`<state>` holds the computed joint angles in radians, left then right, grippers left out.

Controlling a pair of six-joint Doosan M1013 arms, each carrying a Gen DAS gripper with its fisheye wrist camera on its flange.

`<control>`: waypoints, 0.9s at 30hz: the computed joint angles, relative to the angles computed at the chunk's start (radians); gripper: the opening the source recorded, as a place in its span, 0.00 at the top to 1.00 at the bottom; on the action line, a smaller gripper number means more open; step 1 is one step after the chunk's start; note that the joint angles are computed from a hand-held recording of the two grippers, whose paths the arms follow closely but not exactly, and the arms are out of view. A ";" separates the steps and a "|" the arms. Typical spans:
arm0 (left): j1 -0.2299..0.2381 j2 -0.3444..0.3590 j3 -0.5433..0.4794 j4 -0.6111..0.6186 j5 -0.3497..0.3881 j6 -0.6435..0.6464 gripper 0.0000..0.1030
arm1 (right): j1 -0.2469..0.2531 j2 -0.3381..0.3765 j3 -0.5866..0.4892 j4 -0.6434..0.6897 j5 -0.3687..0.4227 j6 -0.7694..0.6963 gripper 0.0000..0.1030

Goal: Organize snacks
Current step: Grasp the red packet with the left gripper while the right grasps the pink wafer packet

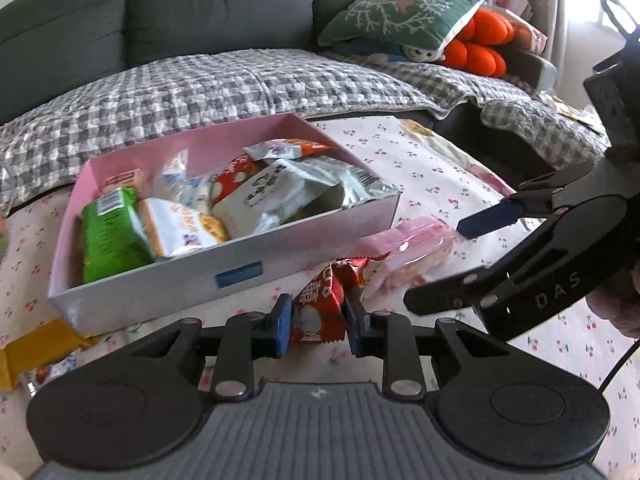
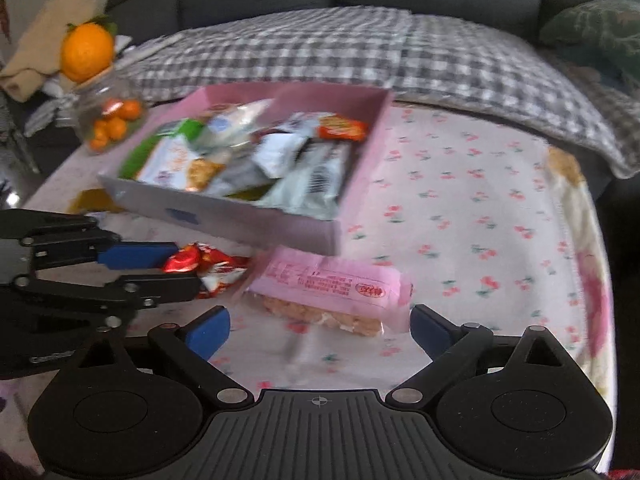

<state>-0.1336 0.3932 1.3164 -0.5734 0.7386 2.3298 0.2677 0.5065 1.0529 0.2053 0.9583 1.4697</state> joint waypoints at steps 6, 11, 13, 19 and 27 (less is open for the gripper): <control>0.018 -0.008 0.008 0.026 0.007 -0.012 0.76 | 0.040 0.014 -0.014 -0.153 -0.004 -0.025 0.04; 0.027 -0.009 0.007 0.056 0.002 -0.050 0.75 | 0.052 0.028 -0.025 -0.188 -0.027 -0.050 0.04; 0.027 -0.009 0.006 0.075 -0.003 -0.077 0.75 | 0.054 0.032 -0.031 -0.179 -0.031 -0.054 0.05; 0.029 -0.007 0.001 0.123 -0.015 -0.140 0.75 | 0.036 0.047 -0.078 0.023 0.099 -0.179 0.06; 0.034 -0.004 0.000 0.129 -0.008 -0.160 0.63 | 0.040 0.019 -0.042 -0.012 0.092 -0.202 0.05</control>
